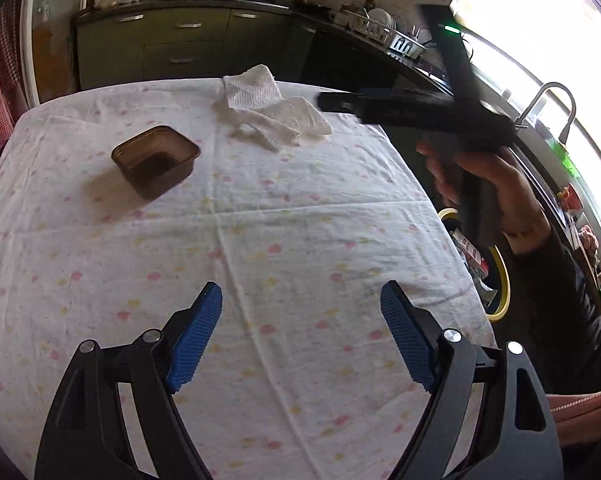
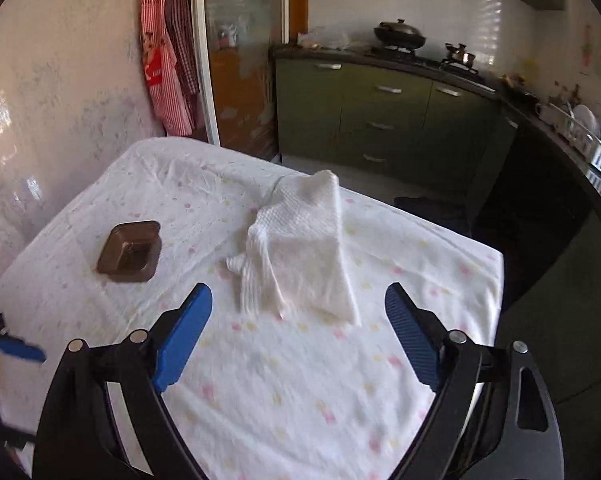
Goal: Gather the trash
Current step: 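Grasp the white paper towel with the right gripper, then carry the paper towel over the yellow bin and open the right gripper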
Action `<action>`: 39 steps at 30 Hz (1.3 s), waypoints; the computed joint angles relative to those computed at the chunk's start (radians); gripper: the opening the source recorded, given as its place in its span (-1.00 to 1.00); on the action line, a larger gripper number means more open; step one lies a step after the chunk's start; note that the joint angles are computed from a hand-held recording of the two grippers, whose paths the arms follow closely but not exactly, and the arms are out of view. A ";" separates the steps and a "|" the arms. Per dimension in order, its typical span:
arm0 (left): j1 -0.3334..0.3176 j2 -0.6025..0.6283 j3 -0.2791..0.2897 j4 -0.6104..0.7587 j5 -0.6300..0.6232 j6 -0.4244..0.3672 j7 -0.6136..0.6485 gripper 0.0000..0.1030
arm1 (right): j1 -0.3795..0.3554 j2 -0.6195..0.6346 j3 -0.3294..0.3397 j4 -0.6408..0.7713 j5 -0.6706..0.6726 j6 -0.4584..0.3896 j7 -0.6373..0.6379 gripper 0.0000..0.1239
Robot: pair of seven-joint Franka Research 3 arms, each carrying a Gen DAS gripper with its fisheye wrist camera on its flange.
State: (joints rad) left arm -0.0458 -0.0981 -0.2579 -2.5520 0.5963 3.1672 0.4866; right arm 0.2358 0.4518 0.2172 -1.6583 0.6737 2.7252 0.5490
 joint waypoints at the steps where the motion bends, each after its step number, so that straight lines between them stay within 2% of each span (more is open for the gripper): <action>1: -0.006 -0.005 0.011 -0.015 -0.005 0.013 0.016 0.57 | 0.038 0.032 -0.026 0.041 -0.053 -0.011 0.055 0.35; 3: -0.016 -0.026 0.025 -0.050 -0.021 0.038 0.052 0.57 | 0.092 0.091 -0.067 0.118 -0.149 -0.048 0.152 0.35; 5: -0.071 -0.033 0.083 -0.078 -0.065 0.068 0.111 0.58 | 0.143 0.132 -0.114 0.161 -0.245 -0.040 0.255 0.34; 7: -0.185 -0.043 0.200 -0.111 -0.112 0.095 0.181 0.58 | 0.189 0.188 -0.163 0.231 -0.338 -0.061 0.379 0.35; 9: -0.254 -0.057 0.276 -0.138 -0.133 0.115 0.222 0.58 | 0.208 0.232 -0.187 0.293 -0.397 -0.094 0.473 0.35; 12: -0.342 -0.074 0.380 -0.175 -0.149 0.153 0.259 0.61 | 0.203 0.284 -0.182 0.372 -0.453 -0.165 0.548 0.31; 15: -0.363 -0.086 0.429 -0.206 -0.130 0.190 0.247 0.62 | 0.193 0.326 -0.162 0.441 -0.479 -0.229 0.589 0.18; 16: -0.371 -0.091 0.447 -0.214 -0.114 0.198 0.233 0.62 | 0.187 0.339 -0.154 0.467 -0.477 -0.253 0.600 0.08; 18: -0.343 -0.102 0.428 -0.228 -0.102 0.204 0.216 0.62 | 0.181 0.348 -0.143 0.489 -0.477 -0.275 0.613 -0.13; 20: -0.311 -0.117 0.398 -0.243 -0.100 0.206 0.206 0.62 | 0.180 0.348 -0.138 0.497 -0.477 -0.291 0.627 -0.52; 22: -0.291 -0.127 0.380 -0.251 -0.098 0.208 0.200 0.62 | 0.171 0.340 -0.126 0.499 -0.466 -0.321 0.635 -0.84; 23: -0.277 -0.135 0.363 -0.257 -0.103 0.207 0.200 0.62 | 0.164 0.326 -0.121 0.483 -0.455 -0.328 0.638 -0.85; 25: -0.221 -0.160 0.288 -0.275 -0.134 0.209 0.212 0.62 | 0.162 0.275 -0.121 0.409 -0.449 -0.295 0.646 -0.86; 28: -0.160 -0.204 0.185 -0.297 -0.183 0.200 0.237 0.62 | 0.124 0.153 -0.084 0.237 -0.386 -0.232 0.601 -0.86; 31: -0.118 -0.245 0.089 -0.313 -0.235 0.191 0.255 0.62 | 0.067 -0.015 -0.041 0.026 -0.279 -0.163 0.511 -0.86; 33: -0.110 -0.262 0.047 -0.320 -0.260 0.192 0.263 0.62 | 0.028 -0.148 -0.020 -0.127 -0.175 -0.119 0.427 -0.86; 35: -0.097 -0.277 -0.001 -0.323 -0.281 0.195 0.273 0.63 | 0.008 -0.252 -0.030 -0.233 -0.089 -0.102 0.363 -0.86; 37: -0.100 -0.283 -0.027 -0.322 -0.294 0.197 0.283 0.66 | -0.001 -0.361 -0.059 -0.343 -0.021 -0.097 0.307 -0.86; 39: -0.115 -0.277 -0.031 -0.314 -0.297 0.193 0.293 0.66 | 0.002 -0.449 -0.102 -0.443 -0.019 -0.073 0.306 -0.86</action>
State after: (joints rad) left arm -0.1604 -0.3755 -0.2890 -2.8656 0.2991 3.3600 0.7799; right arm 0.2382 0.0024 0.1151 -2.1010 0.6551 2.6524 0.8550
